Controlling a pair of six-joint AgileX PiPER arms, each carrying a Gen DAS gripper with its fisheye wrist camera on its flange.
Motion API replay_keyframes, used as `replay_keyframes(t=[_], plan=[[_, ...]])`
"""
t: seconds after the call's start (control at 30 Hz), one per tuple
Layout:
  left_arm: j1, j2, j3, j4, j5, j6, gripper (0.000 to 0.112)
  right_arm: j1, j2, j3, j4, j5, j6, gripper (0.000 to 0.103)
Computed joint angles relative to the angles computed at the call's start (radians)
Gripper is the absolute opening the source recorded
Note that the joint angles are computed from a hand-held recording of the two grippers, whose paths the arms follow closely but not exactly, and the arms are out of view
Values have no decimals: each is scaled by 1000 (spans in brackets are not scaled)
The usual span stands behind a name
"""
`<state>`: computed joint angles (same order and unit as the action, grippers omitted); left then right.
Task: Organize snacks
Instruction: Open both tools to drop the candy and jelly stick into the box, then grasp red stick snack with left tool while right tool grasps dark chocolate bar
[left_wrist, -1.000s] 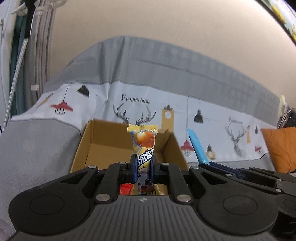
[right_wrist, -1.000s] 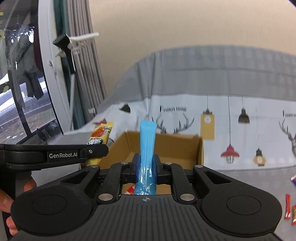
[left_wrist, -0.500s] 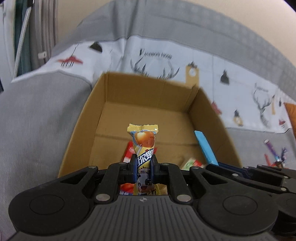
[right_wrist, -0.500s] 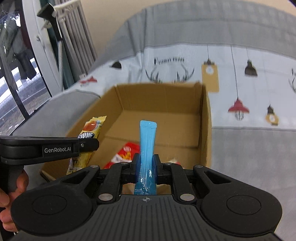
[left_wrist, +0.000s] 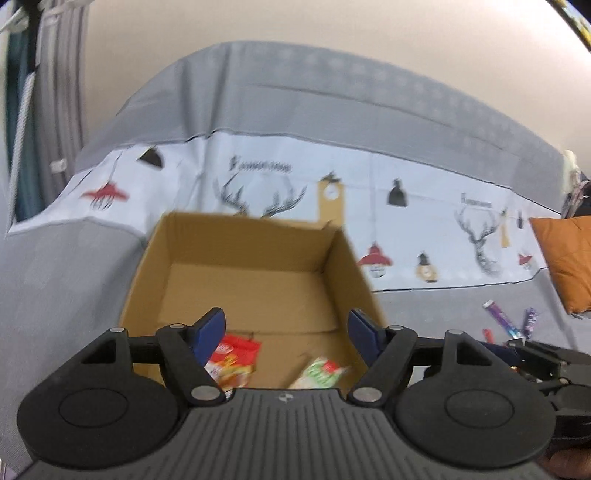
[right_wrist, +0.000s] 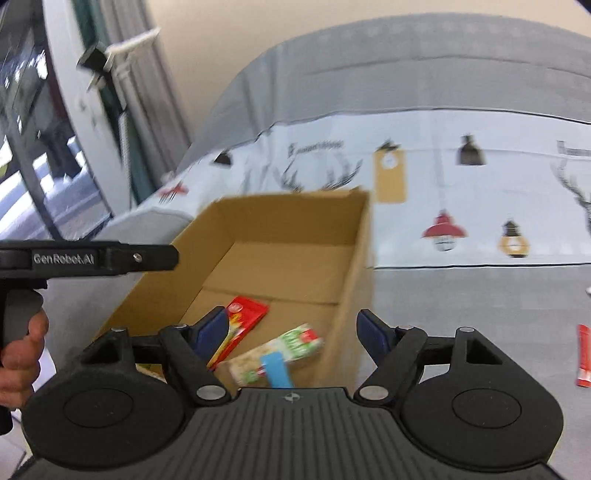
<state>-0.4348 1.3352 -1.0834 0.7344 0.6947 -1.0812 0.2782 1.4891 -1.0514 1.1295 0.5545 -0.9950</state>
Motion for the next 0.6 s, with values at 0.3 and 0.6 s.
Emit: replay_keyframes(t=[0.3,0.6], plan=[[-224,171,-307,36,117,51,81,-319,-84,109,231,117,-299,78],[-395,524,-708,-11,218,149,83,-639,4,113,350,259,-464,78]])
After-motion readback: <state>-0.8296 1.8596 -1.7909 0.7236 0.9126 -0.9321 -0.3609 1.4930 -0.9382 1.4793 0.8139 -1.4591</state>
